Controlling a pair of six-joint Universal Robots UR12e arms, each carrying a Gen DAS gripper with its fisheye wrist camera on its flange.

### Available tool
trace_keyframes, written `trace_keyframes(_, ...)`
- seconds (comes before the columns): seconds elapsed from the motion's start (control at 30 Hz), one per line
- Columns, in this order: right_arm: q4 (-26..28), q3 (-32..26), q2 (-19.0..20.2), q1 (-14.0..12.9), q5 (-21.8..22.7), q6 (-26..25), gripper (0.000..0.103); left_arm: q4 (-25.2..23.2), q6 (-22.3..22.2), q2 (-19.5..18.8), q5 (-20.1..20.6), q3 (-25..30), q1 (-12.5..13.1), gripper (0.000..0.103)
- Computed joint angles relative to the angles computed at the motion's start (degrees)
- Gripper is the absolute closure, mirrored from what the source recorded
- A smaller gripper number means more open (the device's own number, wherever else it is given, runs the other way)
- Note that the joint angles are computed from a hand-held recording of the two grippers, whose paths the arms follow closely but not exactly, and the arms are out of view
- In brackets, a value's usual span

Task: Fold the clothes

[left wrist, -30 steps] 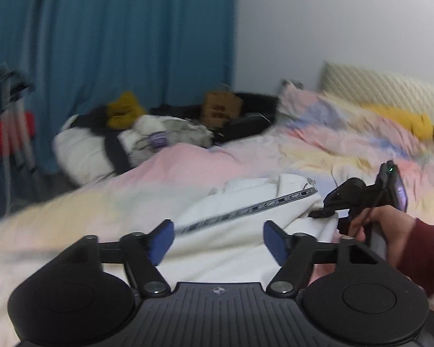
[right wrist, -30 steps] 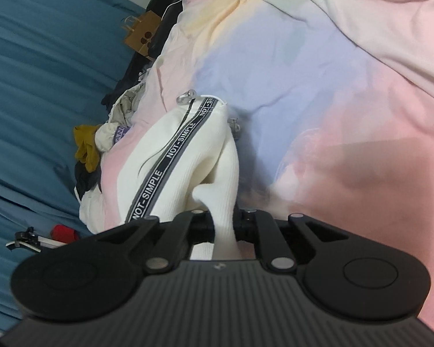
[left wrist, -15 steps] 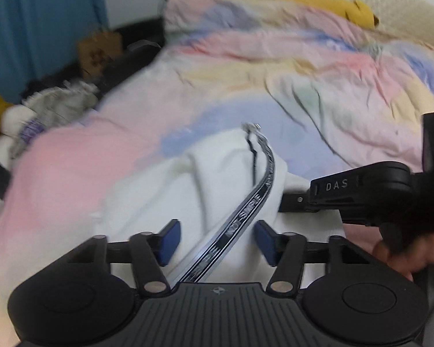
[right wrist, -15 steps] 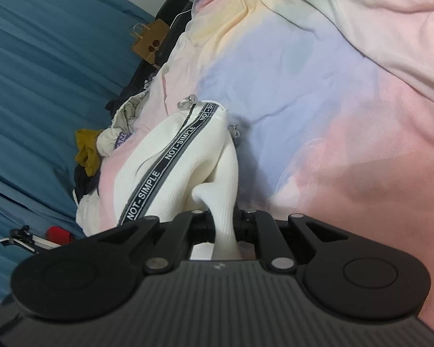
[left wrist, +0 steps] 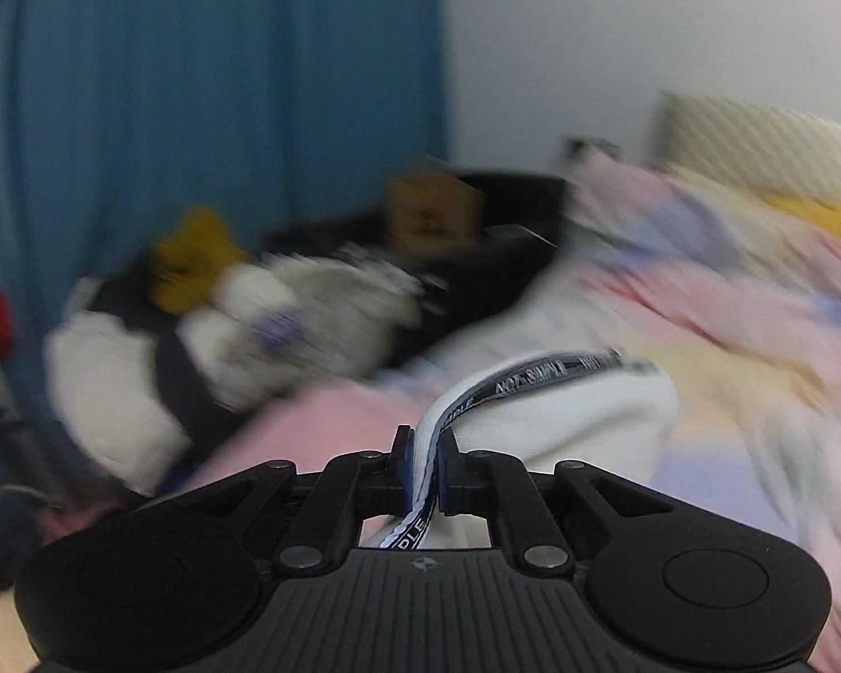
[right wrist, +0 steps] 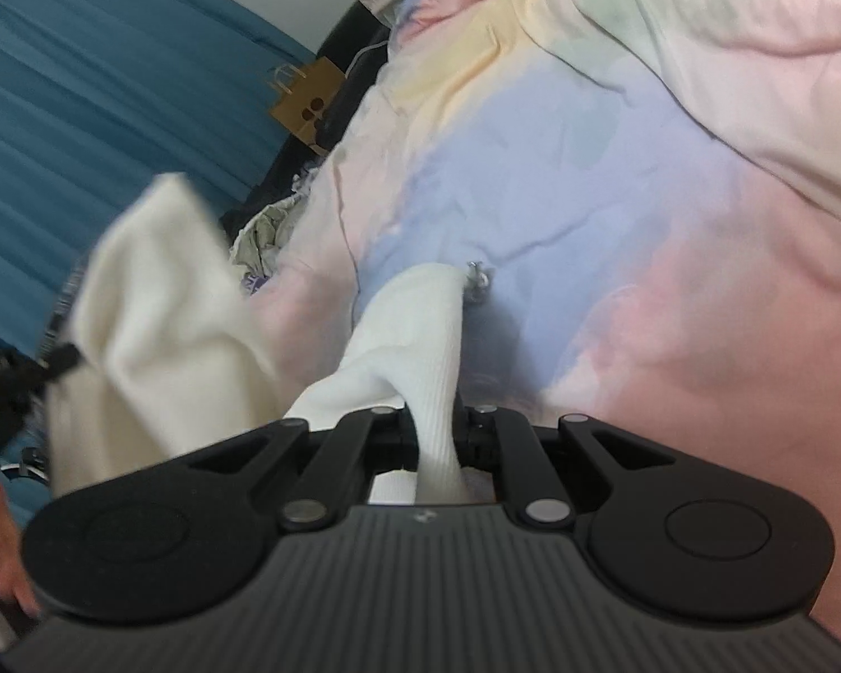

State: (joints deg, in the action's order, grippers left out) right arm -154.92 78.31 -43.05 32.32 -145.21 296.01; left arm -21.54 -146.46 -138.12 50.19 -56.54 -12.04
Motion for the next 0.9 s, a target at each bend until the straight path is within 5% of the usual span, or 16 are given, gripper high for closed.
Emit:
trace_keyframes(0.13,0.8,-0.3,0.1,0.0,-0.4,-0.3,0.095,7.7,-9.0,-5.9,9.5,8.9,-1.1,0.095)
trace_keyframes(0.23,0.8,0.0,0.0,-0.2,-0.1,-0.3,0.095,6.2,-13.3,-9.2,17.2,12.8,-1.8,0.088)
trace_keyframes(0.3,1.4,-0.1,0.2,-0.3,0.1,-0.3,0.095,4.1,-14.7,-10.0,18.4,13.0,-1.6,0.078)
trace_keyframes(0.33,1.7,-0.2,0.2,-0.4,0.2,-0.2,0.095,2.6,-14.7,-9.9,18.1,12.4,-1.3,0.058)
trace_keyframes(0.37,1.9,-0.2,0.3,-0.4,0.4,-0.1,0.095,0.8,-14.1,-9.4,17.2,11.3,-0.8,0.054)
trace_keyframes(0.5,2.5,-0.5,0.5,-0.5,0.9,0.4,0.095,-2.6,-13.6,-5.6,13.6,4.7,2.0,0.05)
trace_keyframes(0.7,0.1,0.2,0.3,-0.7,1.7,-0.2,0.095,-6.4,-18.0,4.2,5.4,-8.6,10.1,0.041)
trace_keyframes(0.9,-3.6,1.7,-0.6,-1.1,4.2,-1.2,0.095,-14.1,-29.4,14.4,1.2,-20.6,20.1,0.032)
